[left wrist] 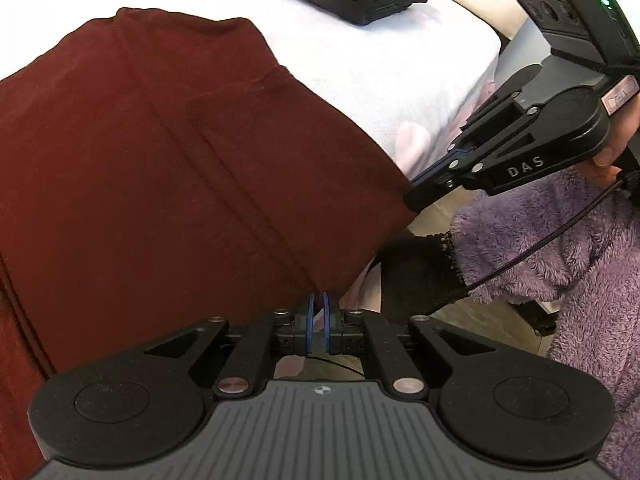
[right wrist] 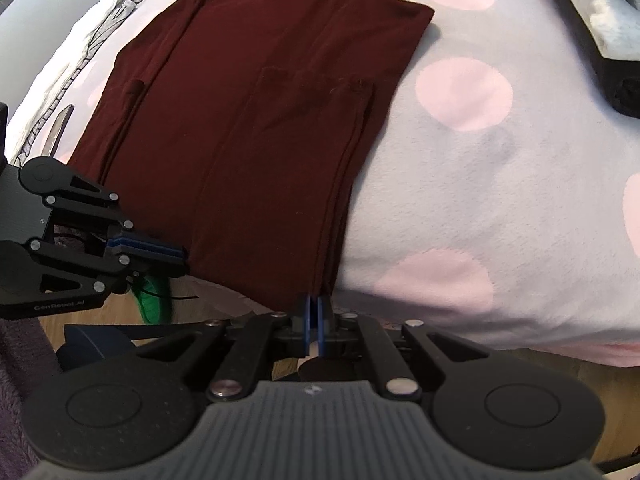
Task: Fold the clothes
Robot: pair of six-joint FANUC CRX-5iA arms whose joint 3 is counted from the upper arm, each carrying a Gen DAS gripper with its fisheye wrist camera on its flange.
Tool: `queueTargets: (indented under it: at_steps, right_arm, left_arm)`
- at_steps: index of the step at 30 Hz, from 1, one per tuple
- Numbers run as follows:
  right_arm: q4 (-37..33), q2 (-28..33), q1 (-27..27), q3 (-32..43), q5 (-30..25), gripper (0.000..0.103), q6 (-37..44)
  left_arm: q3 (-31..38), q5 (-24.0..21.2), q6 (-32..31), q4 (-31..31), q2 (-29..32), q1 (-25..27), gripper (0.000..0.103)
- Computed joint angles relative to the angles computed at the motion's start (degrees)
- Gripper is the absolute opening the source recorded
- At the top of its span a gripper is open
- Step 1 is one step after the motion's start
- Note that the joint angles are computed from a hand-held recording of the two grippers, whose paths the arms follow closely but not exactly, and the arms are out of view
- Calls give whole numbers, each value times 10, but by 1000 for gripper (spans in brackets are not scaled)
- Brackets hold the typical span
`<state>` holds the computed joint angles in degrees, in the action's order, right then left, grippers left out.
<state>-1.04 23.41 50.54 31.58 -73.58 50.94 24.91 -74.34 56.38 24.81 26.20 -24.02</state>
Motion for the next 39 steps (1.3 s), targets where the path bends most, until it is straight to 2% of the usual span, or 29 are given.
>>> queueTargets:
  at_steps: [2, 3, 4, 8, 12, 16, 17, 19, 20, 31, 34, 39]
  right_arm:
    - [4, -14, 0, -18, 16, 21, -10]
    - [8, -22, 0, -30, 30, 34, -21]
    - [17, -29, 0, -43, 43, 36, -34]
    - [12, -40, -8, -74, 86, 36, -56]
    - [-13, -40, -20, -94, 127, 28, -70]
    - [-32, -48, -30, -118, 168, 27, -99]
    - [-35, -51, -31, -122, 174, 25, -106]
    - [-45, -53, -31, -124, 182, 14, -108]
    - [-48, -53, -30, -125, 186, 14, -110]
    - [41, -40, 9, -64, 114, 12, -176]
    - [63, -7, 21, -6, 82, 12, -163]
    - [70, 76, 37, 132, 14, 12, -72]
  left_arm:
    - [1, -4, -10, 2, -4, 2, 5]
    - [-1, -2, -15, 4, -7, 3, 11]
    - [-3, 2, -15, 6, -10, 4, 14]
    - [-5, 18, -4, 9, -20, 8, 16]
    - [-11, 34, 3, 10, -27, 9, 17]
    - [-10, 38, 7, 7, -26, 8, 17]
    - [-10, 39, 8, 5, -26, 7, 17]
    - [-11, 42, 10, 1, -28, 5, 17]
    - [-11, 44, 12, -1, -28, 5, 17]
    - [-14, 80, 54, -7, -40, 22, 17]
    - [-18, 90, 87, -1, -45, 34, 17]
    - [-39, 111, 117, 36, -57, 57, 17]
